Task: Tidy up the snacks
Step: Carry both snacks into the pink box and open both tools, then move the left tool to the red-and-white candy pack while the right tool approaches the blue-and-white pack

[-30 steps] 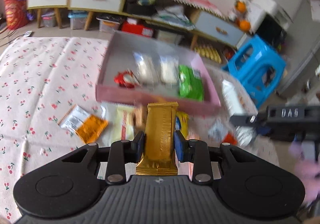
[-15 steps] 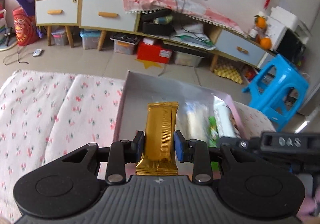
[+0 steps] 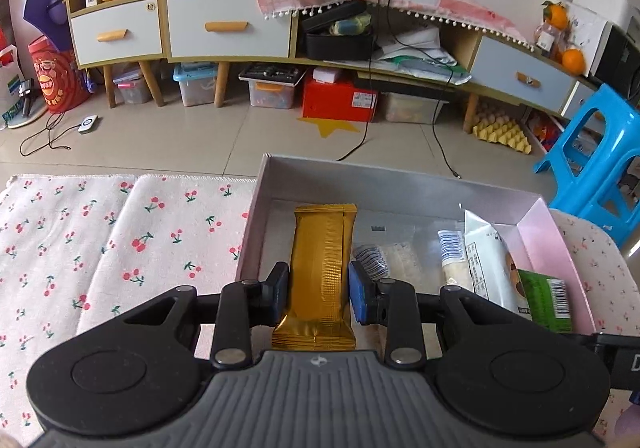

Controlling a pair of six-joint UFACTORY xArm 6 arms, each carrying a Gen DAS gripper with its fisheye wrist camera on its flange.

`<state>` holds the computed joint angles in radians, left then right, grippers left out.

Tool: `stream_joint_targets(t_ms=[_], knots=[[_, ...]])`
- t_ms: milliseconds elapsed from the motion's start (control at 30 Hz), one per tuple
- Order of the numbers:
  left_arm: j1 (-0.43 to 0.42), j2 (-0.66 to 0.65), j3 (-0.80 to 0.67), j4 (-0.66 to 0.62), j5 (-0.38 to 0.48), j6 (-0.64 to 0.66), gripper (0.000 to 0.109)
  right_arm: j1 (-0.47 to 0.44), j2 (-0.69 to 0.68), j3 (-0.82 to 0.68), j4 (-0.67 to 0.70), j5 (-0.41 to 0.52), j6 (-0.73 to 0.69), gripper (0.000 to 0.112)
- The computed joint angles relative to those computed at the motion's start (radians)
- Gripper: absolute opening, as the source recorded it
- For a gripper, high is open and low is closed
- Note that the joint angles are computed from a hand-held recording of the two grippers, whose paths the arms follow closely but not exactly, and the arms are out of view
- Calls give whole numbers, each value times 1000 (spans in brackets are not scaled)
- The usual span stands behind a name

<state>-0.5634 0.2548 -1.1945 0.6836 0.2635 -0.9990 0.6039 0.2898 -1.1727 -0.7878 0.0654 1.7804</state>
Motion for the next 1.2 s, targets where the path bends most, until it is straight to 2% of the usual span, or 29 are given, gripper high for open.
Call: stream_joint_targets(t_ms=[233,367,433,567,667,733,800,900,1000,1200], knots=[[3,5,5,-56,-27,81,33,6,3,-12,1,6,-40,38],[-1,-6,16,-88,-41,124,43,6,-8,-16,-31,5,-14,54],[-6,-20,24,-99,-30,136,47,16,-26,-6,6,31,-56,56],[-14,-64,57,-123,-30,158,63,42,-69,14,126,97,-152,63],[-18,-115,100,-114,-35,149,72,65,-113,22,142,168,-168,70],[-22,-150,127,-118,-23,144,75,83,-139,25,171,213,-192,70],[-25,-191,158,-119,-6,129,83,103,-165,27,209,266,-228,70],[-27,-263,213,-44,19,49,93,140,-200,28,218,348,-234,72],[-41,-335,267,17,62,1,98,180,-233,45,204,392,-203,81],[-76,-472,389,-34,119,40,101,255,-284,85,209,441,-164,82]])
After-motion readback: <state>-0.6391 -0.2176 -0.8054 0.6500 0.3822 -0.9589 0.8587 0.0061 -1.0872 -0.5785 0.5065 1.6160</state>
